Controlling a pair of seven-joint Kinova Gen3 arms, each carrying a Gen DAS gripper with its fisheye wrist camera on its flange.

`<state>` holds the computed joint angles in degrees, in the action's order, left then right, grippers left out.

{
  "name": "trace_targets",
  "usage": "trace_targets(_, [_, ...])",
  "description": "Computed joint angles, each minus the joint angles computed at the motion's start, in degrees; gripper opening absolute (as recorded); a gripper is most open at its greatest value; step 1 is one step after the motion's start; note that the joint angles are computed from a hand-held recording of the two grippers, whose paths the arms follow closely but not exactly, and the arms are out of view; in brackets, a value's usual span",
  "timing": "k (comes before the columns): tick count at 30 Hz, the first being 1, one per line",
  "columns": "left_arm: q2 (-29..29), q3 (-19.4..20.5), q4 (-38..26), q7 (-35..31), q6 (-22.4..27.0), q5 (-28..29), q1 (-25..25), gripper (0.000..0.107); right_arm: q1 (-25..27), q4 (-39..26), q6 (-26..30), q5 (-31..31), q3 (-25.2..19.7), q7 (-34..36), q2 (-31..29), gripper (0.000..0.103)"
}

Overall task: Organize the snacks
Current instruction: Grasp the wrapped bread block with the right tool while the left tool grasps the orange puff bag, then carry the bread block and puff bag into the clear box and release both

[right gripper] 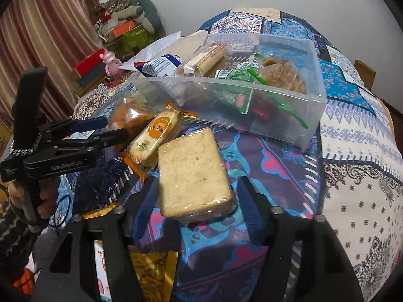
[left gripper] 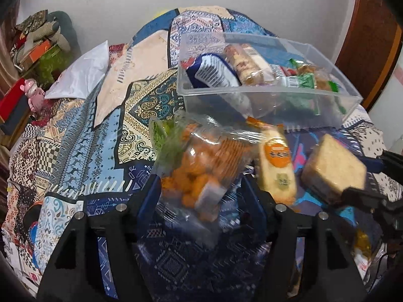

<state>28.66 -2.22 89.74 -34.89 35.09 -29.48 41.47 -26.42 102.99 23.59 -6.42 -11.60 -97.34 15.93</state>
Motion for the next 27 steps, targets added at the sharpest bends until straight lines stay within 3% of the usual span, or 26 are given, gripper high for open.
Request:
trace_targets(9, [2.1, -2.2, -1.0, 2.0, -0.7, -1.9, 0.7, 0.066, -3.0, -1.6, 0.6, 4.0, 1.9, -3.2, 2.5, 0.062])
trace_targets(14, [2.3, -5.0, 0.1, 6.7, -1.2, -5.4, 3.6, 0.061, -5.5, -0.4, -1.4, 7.4, 3.7, -6.0, 1.9, 0.060])
trace_targets(27, [-2.1, -4.1, 4.5, 14.0, -1.2, -14.3, 6.9, 0.050, -4.6, 2.1, -3.4, 8.8, 3.1, -8.8, -1.8, 0.054])
